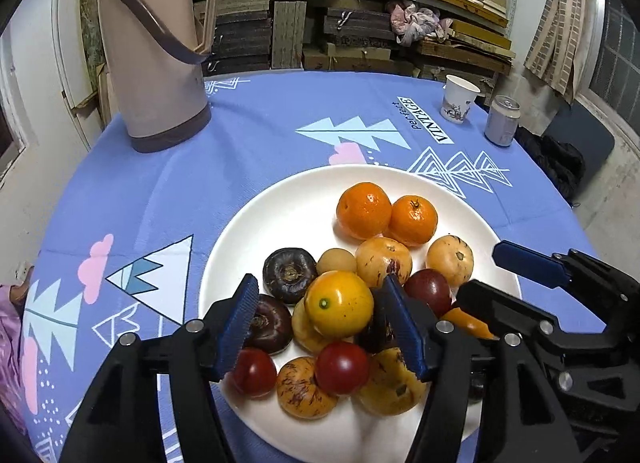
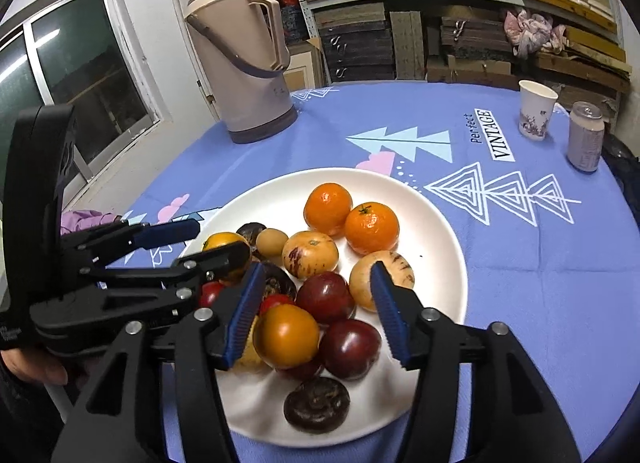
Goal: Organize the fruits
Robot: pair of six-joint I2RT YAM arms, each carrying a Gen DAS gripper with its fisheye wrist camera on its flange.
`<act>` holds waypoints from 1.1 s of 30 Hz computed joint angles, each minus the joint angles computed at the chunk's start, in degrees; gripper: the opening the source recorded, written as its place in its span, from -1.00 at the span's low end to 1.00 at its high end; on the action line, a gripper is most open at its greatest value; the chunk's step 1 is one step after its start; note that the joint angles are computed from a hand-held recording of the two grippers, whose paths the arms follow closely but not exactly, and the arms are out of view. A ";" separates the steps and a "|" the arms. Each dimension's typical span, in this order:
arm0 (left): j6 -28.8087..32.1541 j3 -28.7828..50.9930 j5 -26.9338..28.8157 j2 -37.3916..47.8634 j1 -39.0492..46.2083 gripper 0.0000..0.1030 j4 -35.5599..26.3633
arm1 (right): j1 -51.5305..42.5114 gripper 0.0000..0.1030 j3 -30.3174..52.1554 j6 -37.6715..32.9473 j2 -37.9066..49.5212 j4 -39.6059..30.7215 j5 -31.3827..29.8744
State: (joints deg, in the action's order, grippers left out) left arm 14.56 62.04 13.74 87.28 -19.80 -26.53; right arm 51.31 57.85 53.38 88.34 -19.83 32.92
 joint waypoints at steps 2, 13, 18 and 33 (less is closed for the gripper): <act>0.16 -0.56 -0.18 -0.85 -0.11 0.31 -0.08 | 1.06 0.15 -0.25 0.70 -0.49 -0.29 0.68; 0.98 -6.54 -1.97 -8.30 0.57 0.65 -0.77 | 8.27 0.58 2.09 9.06 -0.51 -9.49 7.31; 1.30 -9.42 -1.69 -12.39 1.71 0.79 -2.34 | 12.82 0.90 4.51 16.82 0.94 -18.10 11.09; 3.75 -16.67 0.28 -26.62 4.28 0.93 -7.81 | 23.44 0.90 14.45 33.20 7.92 -38.31 16.20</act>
